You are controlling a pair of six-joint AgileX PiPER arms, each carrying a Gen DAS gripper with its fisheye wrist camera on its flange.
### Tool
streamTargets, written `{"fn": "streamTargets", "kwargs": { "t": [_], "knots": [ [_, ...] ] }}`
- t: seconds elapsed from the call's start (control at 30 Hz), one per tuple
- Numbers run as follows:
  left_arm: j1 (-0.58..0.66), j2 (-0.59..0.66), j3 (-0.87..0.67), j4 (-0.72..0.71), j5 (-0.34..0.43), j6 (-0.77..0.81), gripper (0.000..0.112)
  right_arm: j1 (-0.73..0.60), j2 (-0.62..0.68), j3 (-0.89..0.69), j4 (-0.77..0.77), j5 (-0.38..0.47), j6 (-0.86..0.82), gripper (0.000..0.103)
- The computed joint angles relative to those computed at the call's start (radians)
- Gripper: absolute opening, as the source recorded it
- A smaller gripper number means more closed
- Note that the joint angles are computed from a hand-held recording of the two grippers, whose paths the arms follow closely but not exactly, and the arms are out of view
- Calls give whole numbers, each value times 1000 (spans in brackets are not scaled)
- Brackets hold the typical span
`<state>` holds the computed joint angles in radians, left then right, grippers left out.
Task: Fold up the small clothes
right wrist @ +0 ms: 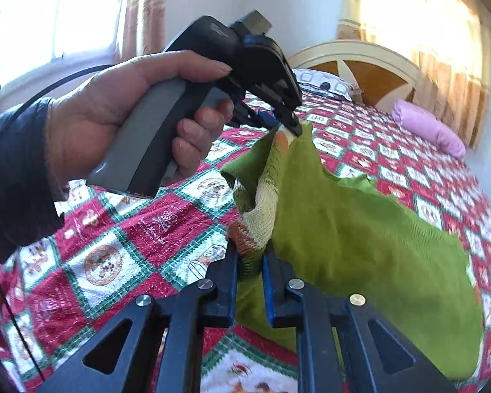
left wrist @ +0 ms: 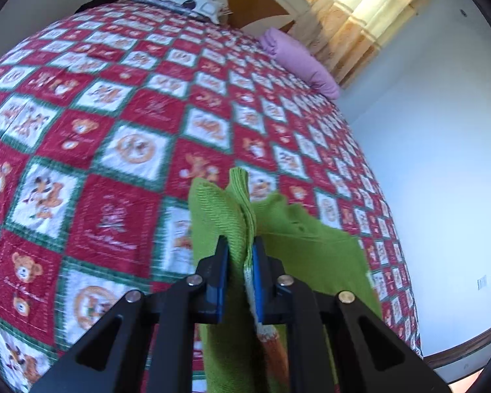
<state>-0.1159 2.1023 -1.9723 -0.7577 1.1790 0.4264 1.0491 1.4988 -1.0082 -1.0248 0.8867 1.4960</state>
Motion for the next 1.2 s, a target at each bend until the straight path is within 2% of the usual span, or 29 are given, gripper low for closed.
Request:
{"fn": "streamTargets", "kwargs": {
  "t": [0.33, 0.7, 1.2],
  "knots": [
    [-131, -57, -11, 1, -22, -40, 14, -59, -272, 207, -21, -70, 148, 11],
    [-286, -55, -54, 63, -58, -97, 14, -87, -591, 365, 37, -6, 187, 11],
    [-481, 39, -169, 166, -71, -209, 13, -86, -918, 485, 170, 170, 113, 10]
  ]
}}
